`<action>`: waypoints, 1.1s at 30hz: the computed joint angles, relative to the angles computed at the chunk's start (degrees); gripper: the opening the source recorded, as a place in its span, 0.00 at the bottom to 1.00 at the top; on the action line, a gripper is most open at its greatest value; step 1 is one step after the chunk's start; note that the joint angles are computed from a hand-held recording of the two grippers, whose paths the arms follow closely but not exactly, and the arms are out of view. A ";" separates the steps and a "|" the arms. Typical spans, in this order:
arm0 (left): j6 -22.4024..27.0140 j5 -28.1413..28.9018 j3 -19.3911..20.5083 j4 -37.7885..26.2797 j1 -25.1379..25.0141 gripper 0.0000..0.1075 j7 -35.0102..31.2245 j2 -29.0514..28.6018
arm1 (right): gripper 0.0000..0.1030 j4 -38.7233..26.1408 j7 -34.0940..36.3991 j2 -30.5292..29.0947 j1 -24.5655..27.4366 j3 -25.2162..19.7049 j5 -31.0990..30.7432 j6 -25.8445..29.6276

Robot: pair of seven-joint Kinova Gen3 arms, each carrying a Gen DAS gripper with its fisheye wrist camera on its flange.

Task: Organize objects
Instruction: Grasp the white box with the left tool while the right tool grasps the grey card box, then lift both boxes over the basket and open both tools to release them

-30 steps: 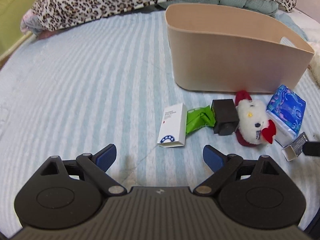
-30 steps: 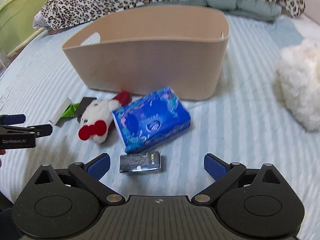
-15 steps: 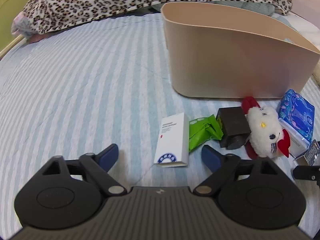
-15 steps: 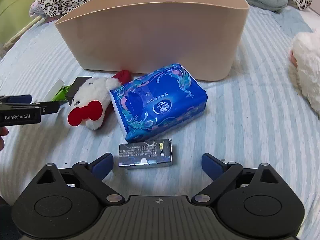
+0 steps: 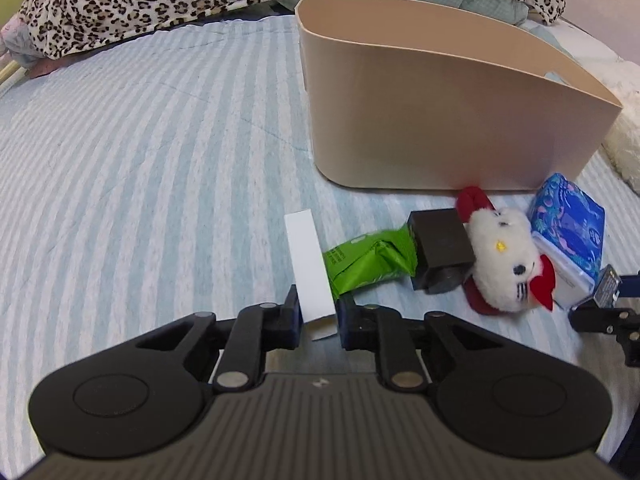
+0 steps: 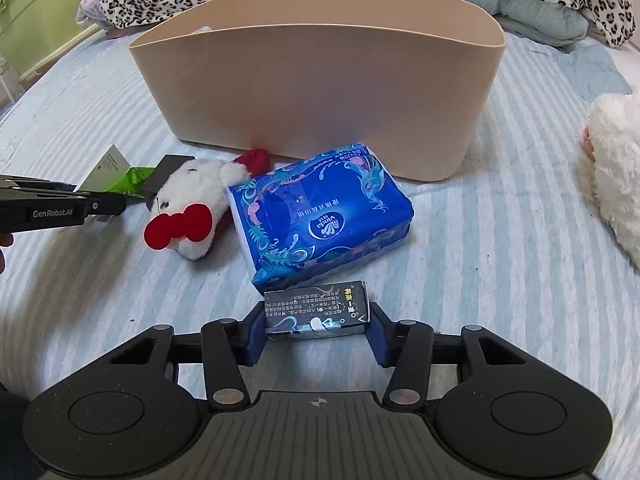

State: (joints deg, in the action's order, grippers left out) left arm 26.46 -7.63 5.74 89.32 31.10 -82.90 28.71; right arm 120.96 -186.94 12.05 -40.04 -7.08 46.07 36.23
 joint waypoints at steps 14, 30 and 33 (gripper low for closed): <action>1.35 2.91 2.38 5.90 -2.67 0.29 -1.03 -4.93 | 0.46 1.32 1.80 -2.26 0.81 -1.39 -2.89 0.54; 0.17 2.05 1.89 5.31 -2.37 0.22 1.69 -5.74 | 0.46 2.22 1.98 -3.13 1.76 -1.86 -2.83 -0.16; 1.08 3.52 2.72 4.94 -3.34 0.15 0.94 -5.11 | 0.46 2.77 0.82 -3.77 1.56 -1.96 -1.74 -0.10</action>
State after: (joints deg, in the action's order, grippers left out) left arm 27.54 -4.11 8.46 94.26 27.76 -81.96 23.60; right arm 123.73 -186.12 8.28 -38.48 -9.04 44.34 36.13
